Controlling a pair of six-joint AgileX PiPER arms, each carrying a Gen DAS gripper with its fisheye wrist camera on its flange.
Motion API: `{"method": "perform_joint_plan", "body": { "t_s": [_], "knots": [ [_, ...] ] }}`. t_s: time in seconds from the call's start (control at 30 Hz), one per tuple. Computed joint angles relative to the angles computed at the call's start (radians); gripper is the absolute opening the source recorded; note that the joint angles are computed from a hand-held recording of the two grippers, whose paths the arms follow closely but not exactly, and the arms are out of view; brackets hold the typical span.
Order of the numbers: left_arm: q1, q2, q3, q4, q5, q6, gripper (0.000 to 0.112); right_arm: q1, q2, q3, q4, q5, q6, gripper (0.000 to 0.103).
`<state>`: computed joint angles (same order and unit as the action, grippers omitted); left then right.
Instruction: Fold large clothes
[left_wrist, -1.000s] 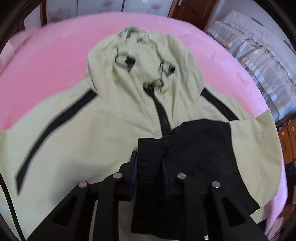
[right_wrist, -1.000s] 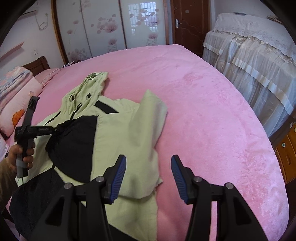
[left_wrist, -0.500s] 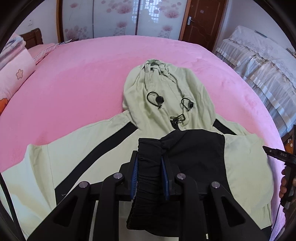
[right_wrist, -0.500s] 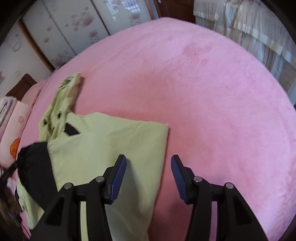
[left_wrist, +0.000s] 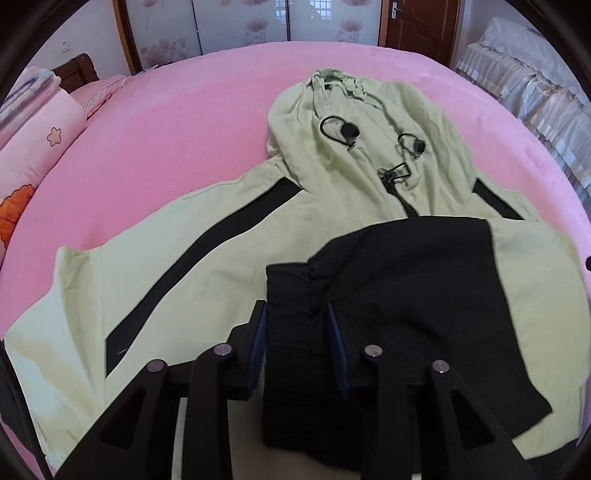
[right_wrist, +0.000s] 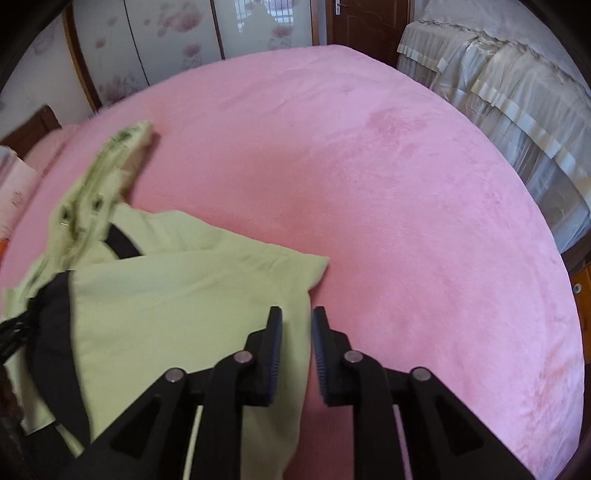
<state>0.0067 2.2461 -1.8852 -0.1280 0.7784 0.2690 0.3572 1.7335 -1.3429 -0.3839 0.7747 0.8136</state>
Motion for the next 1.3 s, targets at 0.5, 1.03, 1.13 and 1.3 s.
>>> {"method": "perform_joint_plan", "body": {
  "t_s": [0.5, 1.03, 1.13, 1.3],
  "knots": [
    [-0.106, -0.348, 0.533, -0.200, -0.238, 0.012, 0.034, 0.472, -0.043, 0.128, -0.304, -0.029, 0.469, 0.034],
    [-0.107, -0.291, 0.521, -0.092, -0.203, -0.128, 0.057, 0.372, -0.226, 0.379, -0.270, 0.081, 0.644, 0.006],
    [-0.098, -0.389, 0.577, -0.121, -0.172, -0.098, 0.066, 0.467, -0.290, 0.382, -0.261, 0.110, 0.730, 0.006],
    [-0.103, -0.635, 0.719, -0.086, -0.144, -0.107, 0.083, 0.658, -0.310, 0.309, -0.266, 0.239, 0.853, 0.006]
  ]
}}
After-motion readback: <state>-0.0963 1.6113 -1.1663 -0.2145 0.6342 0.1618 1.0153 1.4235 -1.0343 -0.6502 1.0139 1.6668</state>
